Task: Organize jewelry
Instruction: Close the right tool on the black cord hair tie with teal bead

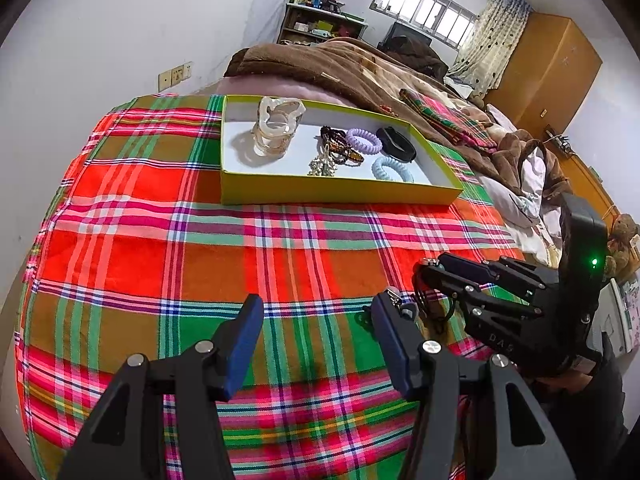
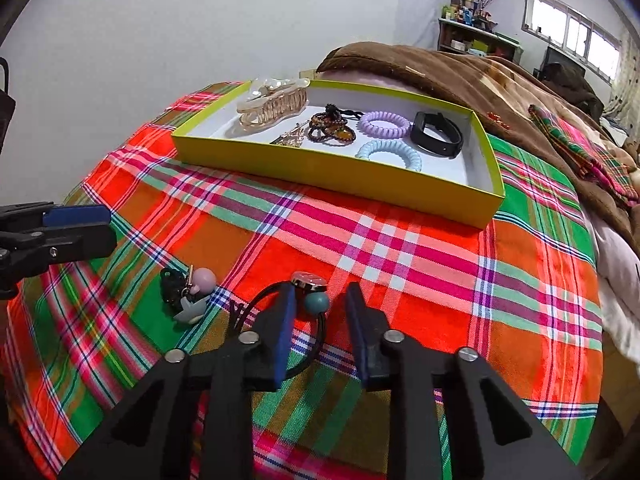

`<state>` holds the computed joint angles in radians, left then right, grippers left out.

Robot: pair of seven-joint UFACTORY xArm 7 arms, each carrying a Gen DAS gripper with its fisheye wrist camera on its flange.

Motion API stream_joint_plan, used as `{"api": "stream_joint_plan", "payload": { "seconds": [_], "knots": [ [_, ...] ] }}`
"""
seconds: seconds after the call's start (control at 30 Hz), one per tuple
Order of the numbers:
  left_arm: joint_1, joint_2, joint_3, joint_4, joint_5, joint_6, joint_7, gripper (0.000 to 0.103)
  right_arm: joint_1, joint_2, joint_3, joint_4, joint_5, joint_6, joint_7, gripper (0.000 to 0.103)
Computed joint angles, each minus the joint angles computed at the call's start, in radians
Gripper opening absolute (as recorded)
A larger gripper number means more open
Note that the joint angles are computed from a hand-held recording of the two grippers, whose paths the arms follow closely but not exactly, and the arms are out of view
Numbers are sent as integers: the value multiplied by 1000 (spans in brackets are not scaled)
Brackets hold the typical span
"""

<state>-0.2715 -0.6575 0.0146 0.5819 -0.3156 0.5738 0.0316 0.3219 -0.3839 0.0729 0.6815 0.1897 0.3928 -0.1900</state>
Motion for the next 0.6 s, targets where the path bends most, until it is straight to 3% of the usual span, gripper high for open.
{"api": "stream_joint_plan", "payload": {
  "seconds": [0.07,0.6],
  "knots": [
    [0,1,-5,1,2,1,-4,58,5,-2,-7,-1,10,0,-4,14],
    [-43,26,-35,13,3,0,-15,58,27,-99,-74,-71,116,-45,-37,14]
  ]
}}
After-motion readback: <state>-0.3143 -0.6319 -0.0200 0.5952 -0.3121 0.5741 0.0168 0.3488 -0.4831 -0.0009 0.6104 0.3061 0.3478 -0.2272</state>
